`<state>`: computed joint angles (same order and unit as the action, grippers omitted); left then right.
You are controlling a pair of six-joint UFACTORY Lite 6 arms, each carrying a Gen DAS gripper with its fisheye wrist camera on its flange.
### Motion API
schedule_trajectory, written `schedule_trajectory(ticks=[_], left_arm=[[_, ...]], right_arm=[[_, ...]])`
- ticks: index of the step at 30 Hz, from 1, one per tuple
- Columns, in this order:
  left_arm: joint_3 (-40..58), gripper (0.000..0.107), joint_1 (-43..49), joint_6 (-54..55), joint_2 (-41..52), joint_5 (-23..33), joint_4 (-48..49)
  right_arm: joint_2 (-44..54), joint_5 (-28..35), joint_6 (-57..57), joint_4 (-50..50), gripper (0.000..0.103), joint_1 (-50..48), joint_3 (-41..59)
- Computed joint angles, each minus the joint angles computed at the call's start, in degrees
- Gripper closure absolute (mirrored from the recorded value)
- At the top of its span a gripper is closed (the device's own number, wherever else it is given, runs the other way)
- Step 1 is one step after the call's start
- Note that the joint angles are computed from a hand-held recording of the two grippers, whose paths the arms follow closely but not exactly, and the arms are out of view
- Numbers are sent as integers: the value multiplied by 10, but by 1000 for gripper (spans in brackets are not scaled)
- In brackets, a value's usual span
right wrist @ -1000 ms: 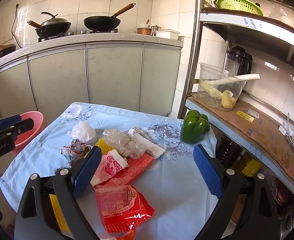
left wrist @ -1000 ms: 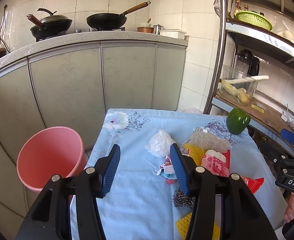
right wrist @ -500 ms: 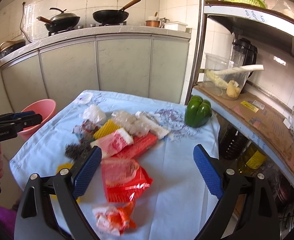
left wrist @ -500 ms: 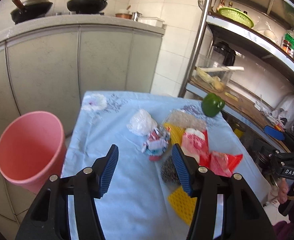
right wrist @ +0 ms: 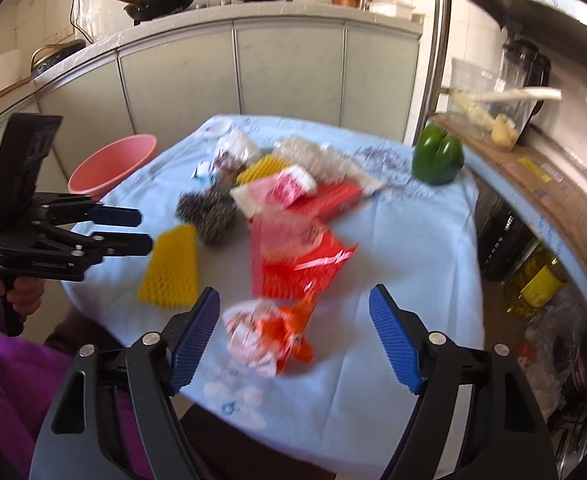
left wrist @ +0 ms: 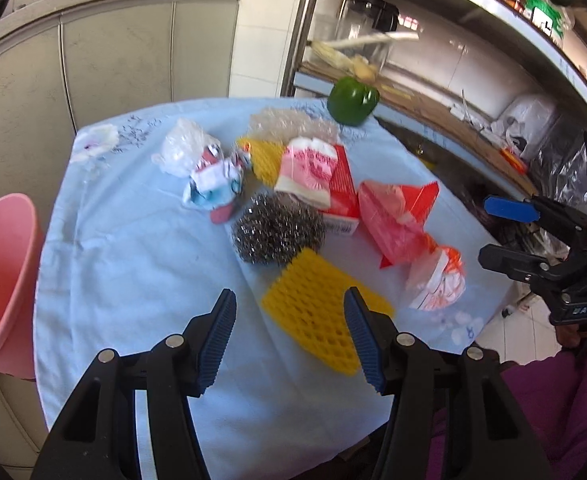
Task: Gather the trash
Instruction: 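Grasp the orange-and-white wrapper with the right tool while the left tool grasps the yellow foam net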
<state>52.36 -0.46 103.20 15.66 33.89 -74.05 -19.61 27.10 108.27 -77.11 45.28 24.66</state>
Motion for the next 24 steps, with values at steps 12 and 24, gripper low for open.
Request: schedule_trajectory(ticks=[12, 24], left_arm=[[-2, 58, -17, -14, 35, -22, 27], [-17, 100, 4, 9, 11, 6, 9]], right_arm=[[79, -149, -22, 13, 49, -83, 14], [68, -143, -157, 144, 74, -66, 20]])
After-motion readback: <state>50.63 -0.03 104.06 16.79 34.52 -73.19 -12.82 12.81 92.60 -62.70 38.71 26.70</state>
